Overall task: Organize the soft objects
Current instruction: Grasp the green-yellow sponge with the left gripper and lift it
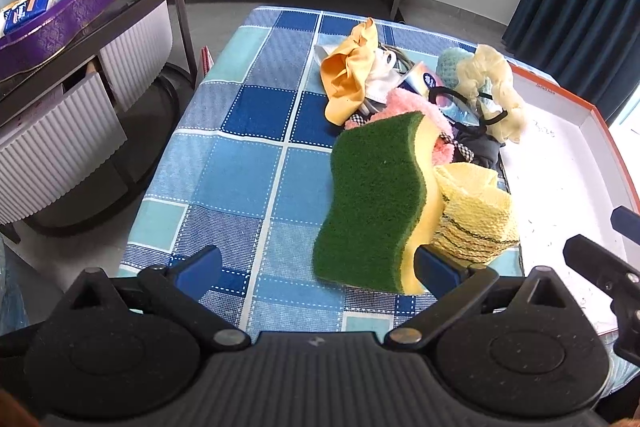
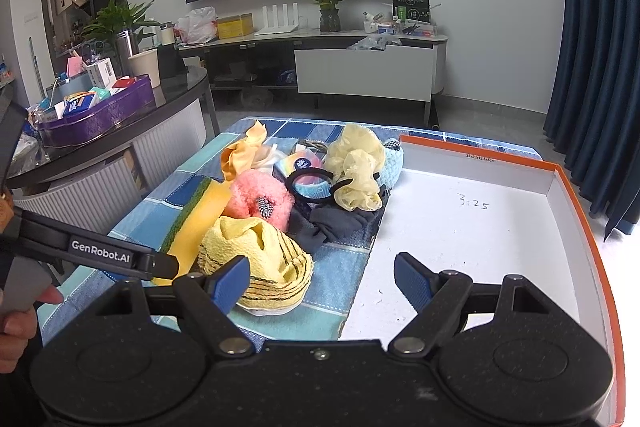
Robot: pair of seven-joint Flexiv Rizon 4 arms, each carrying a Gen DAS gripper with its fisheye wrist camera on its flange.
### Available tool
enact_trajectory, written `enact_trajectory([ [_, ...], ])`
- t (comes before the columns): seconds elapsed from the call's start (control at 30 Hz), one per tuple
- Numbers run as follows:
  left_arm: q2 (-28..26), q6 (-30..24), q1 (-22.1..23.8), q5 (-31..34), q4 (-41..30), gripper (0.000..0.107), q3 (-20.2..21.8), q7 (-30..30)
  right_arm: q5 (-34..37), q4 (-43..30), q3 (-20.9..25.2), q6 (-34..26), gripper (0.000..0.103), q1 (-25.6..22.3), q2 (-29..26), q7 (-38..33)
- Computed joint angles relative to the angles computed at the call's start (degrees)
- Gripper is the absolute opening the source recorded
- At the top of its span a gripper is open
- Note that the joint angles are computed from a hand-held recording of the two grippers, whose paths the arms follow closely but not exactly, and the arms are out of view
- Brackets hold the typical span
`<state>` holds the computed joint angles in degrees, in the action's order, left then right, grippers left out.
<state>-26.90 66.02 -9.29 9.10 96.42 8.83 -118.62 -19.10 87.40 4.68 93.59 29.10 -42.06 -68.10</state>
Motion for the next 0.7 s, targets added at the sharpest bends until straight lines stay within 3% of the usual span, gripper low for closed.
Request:
enact_trajectory([
  [0.63,-6.3,4.9,2.9,-9.8,-2.0,0.103,-3.8,7.7,0.2,-0.9,0.9,-1.4,0.093,-0.6,-0.6,-0.2],
  [0.7,-6.7,5.9,2.8,-10.1,-2.1,0.099,-3.8,8.8,0.2,-1.1,1.1,-1.7,0.093,-0.7,-0.8,-0.4],
])
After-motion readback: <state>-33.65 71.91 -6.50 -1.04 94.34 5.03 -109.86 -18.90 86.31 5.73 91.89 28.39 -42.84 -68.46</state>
